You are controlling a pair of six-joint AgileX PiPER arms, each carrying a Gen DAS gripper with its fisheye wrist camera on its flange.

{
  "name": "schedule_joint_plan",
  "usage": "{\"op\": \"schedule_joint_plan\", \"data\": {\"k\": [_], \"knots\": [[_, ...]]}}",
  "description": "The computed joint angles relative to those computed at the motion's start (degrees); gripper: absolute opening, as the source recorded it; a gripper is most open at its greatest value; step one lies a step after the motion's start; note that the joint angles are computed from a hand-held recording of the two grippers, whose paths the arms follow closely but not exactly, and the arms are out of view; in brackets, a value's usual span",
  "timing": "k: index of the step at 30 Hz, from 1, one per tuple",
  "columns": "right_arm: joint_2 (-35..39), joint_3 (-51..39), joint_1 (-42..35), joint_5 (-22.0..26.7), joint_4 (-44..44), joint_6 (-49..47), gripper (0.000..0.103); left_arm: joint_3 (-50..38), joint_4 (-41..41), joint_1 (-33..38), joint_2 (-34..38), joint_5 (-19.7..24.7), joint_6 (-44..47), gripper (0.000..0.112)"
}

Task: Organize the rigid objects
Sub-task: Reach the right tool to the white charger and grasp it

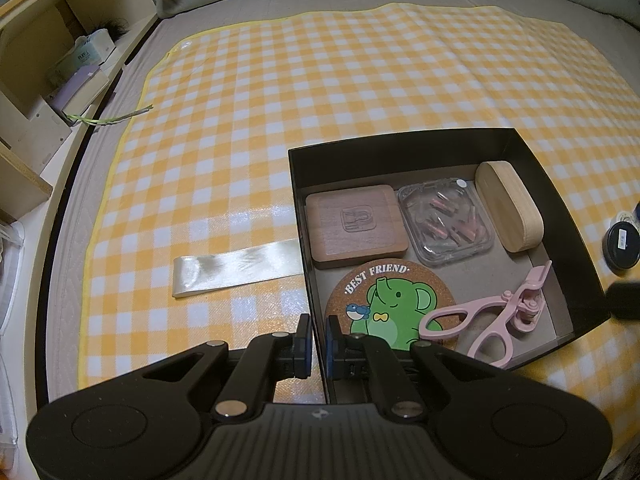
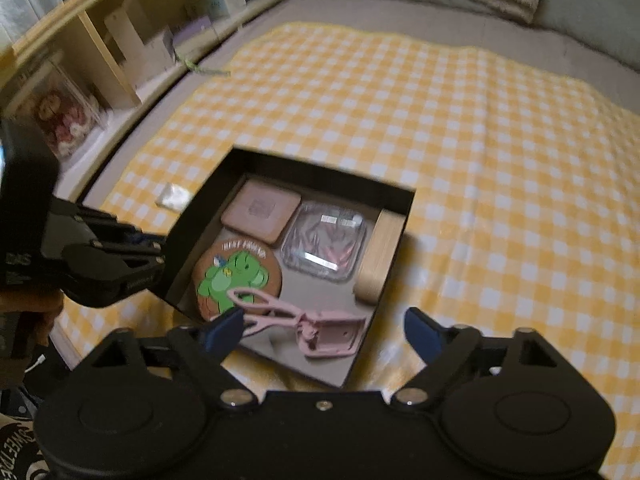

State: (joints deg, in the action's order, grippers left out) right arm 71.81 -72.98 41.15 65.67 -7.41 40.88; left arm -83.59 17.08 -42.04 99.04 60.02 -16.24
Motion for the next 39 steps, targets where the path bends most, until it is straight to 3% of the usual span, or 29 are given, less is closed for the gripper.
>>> {"op": "schedule_joint_plan", "data": {"k": [6,14,24,28,32,35,39], "knots": [[-7.52,5.02,-4.40,-3.23,-0.96,-1.71,0.103,0.02,0.01,-0.03,-0.01,-0.03,0.00,0.007],[-16.36,12.84,-13.42,-5.11,-5.14,-4.36,0.103,0.01,-0.08,-0.01,-0.04,-0.05,0.05,0.007],[-19.45,19.71,-37.51,-4.26,3.77,-22.02,0.103,-0.01,-0.03,-0.05,-0.02,0.00,-0.01,0.007],[-17.90,21.41,-47.34,-2.30,11.64,-36.28,0.103,-0.05,-0.01,-0.07,0.03,0.02,-0.05,0.007],[-15.83,22.73,-50.61,0.17,13.54,-43.82,0.103,-0.05,0.02,-0.08,0.03,0.02,-0.05,0.007],[-14.59,24.18,-48.72,0.42,10.16,-42.49,0.098,-0.07,-0.04,-0.06,0.08,0.04,-0.01,0.007],[-12.73,25.95,-51.96,0.52,13.11,-48.51,0.082,0.06,-0.07,-0.05,0.06,-0.07,0.01,0.007]]}}
